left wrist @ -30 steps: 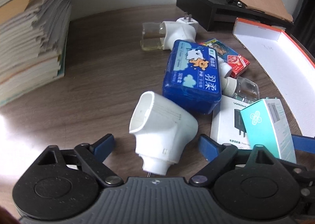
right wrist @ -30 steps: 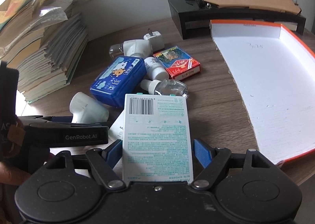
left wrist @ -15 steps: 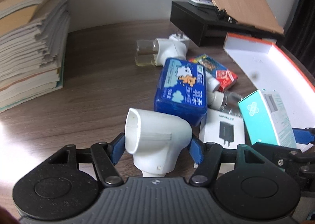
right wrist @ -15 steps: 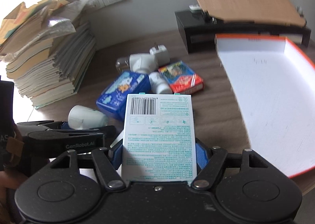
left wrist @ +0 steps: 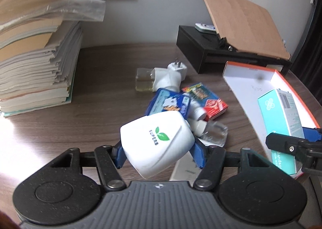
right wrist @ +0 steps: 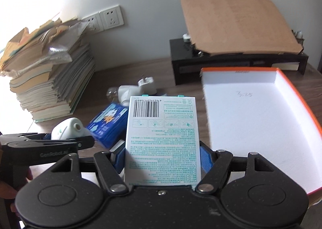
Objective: Organize rigid objects
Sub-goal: 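Lift the white plug heater with the left tool toward the white box lid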
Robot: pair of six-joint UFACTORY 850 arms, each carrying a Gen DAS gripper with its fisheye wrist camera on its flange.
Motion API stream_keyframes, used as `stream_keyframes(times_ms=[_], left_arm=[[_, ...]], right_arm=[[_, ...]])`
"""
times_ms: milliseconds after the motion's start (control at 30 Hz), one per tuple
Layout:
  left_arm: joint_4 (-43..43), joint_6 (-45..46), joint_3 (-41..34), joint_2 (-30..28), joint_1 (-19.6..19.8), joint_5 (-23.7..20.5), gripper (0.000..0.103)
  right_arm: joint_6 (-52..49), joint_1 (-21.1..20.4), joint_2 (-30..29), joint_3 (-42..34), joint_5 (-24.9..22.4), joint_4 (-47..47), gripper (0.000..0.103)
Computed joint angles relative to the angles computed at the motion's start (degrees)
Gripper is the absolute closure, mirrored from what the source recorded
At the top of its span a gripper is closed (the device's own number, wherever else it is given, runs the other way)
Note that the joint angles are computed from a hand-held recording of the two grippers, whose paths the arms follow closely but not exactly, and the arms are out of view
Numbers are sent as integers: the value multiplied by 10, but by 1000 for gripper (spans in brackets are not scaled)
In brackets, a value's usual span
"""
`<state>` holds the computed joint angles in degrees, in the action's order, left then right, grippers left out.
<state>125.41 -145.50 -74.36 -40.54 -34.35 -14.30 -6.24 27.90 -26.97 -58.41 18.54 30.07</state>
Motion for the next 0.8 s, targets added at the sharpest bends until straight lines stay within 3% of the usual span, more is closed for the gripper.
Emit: stream_keyframes(times_ms=[233,400,467,800], left_arm=[[-88,71,-28,-8,-31,-16,61],[-217,177,-65,-42,-40,-19,60],[-278,245,-75,-53,-46,-41,56],[-398,347,-131,-103,-41,-58,49]], right_arm=[[24,-37,35,40,17,-50,19],[68,-65,52,65,19,-106,19],[83,-73,56,72,17,-122,19],[168,-95,53,71,17,-227,19]])
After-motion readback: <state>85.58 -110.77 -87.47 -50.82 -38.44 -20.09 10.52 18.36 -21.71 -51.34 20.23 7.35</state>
